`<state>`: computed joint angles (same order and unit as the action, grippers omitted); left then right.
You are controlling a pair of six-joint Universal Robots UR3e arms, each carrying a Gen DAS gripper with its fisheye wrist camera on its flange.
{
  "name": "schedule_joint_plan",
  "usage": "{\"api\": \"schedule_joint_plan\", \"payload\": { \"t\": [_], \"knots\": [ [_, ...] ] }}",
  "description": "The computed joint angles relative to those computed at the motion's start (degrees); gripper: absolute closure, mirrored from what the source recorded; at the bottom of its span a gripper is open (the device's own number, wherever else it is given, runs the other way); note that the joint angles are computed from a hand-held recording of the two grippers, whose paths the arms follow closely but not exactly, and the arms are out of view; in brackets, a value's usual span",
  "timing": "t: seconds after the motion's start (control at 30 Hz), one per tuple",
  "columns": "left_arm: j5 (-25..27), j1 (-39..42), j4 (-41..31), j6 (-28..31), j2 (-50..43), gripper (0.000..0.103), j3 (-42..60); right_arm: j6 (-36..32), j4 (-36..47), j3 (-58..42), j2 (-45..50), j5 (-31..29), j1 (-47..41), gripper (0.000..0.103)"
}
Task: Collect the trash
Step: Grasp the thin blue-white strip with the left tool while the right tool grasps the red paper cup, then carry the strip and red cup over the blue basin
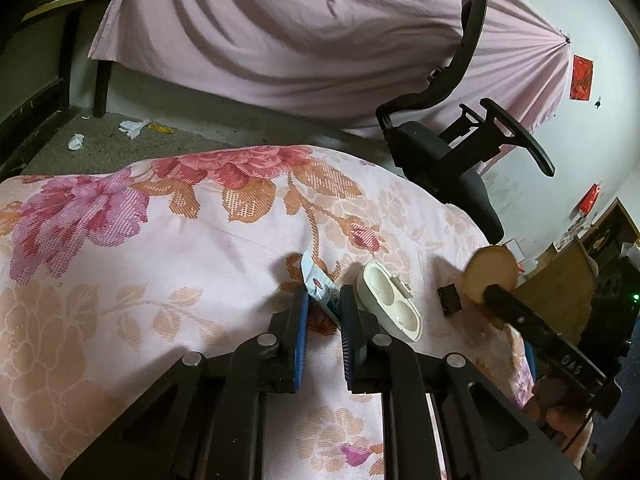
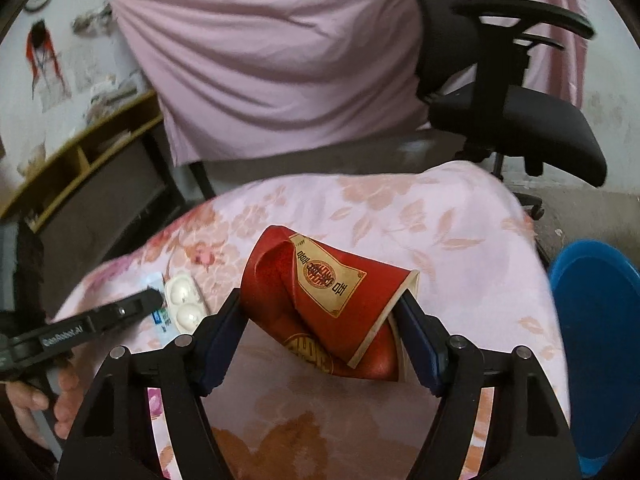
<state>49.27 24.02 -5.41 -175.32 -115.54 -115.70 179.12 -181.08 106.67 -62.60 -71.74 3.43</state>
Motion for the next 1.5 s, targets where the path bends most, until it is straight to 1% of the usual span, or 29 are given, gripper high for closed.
{"api": "schedule_joint_plan", "payload": {
  "t": [0.1,0.27,0.4,0.53,0.63,0.7,0.83,0.93,1.07,1.17,1.3,1.33,1.5],
  "knots": [
    [-0.1,0.0,0.2,-0.1,0.0,0.091,-0.1,0.7,-1.3,2.3,-1.3,3.4,-2.7,0.030],
    [-0.3,0.2,0.3,0.1,0.1,0.092,-0.2,3.2,0.0,2.2,-0.5,8.2,-5.9,0.030],
    [-0.8,0.4,1.0,0.0,0.3,0.092,-0.7,3.3,-0.3,2.3,-0.8,8.1,-5.7,0.030],
    [-1.7,1.0,4.9,-0.4,1.4,0.096,-3.3,2.7,-3.8,4.3,-1.8,8.7,-5.7,0.030],
    [0.2,0.0,9.2,-1.1,3.5,0.099,-5.9,1.6,-7.1,6.7,-2.8,10.1,-6.5,0.030],
    [2.5,-1.3,12.3,-2.0,5.1,0.100,-7.8,0.7,-9.1,8.6,-3.7,11.1,-7.0,0.030],
    [7.2,-4.7,18.4,-3.9,9.3,0.102,-11.5,-0.5,-15.7,13.4,-6.1,12.9,-8.8,0.030],
    [10.0,-7.4,21.5,-4.9,12.7,0.102,-13.2,-2.5,-23.1,18.0,-8.3,12.6,-10.2,0.030],
    [15.1,-13.8,23.1,-7.2,15.5,0.102,-11.4,-5.8,-34.1,24.6,-10.9,12.8,-13.3,0.030],
    [19.3,-19.6,24.0,-8.9,16.1,0.102,-8.5,-6.6,-42.5,30.1,-12.9,16.7,-18.6,0.030],
    [24.3,-27.3,23.6,-9.4,15.5,0.102,-3.7,-5.8,-52.3,37.8,-15.1,25.7,-29.8,0.030],
    [26.1,-29.9,23.3,-9.2,14.6,0.102,-1.8,-6.0,-52.9,39.3,-15.8,28.0,-32.9,0.030],
    [30.6,-37.9,20.8,-8.8,9.2,0.102,6.6,-9.2,-50.8,47.3,-22.5,39.1,-48.5,0.030]
  ]
}}
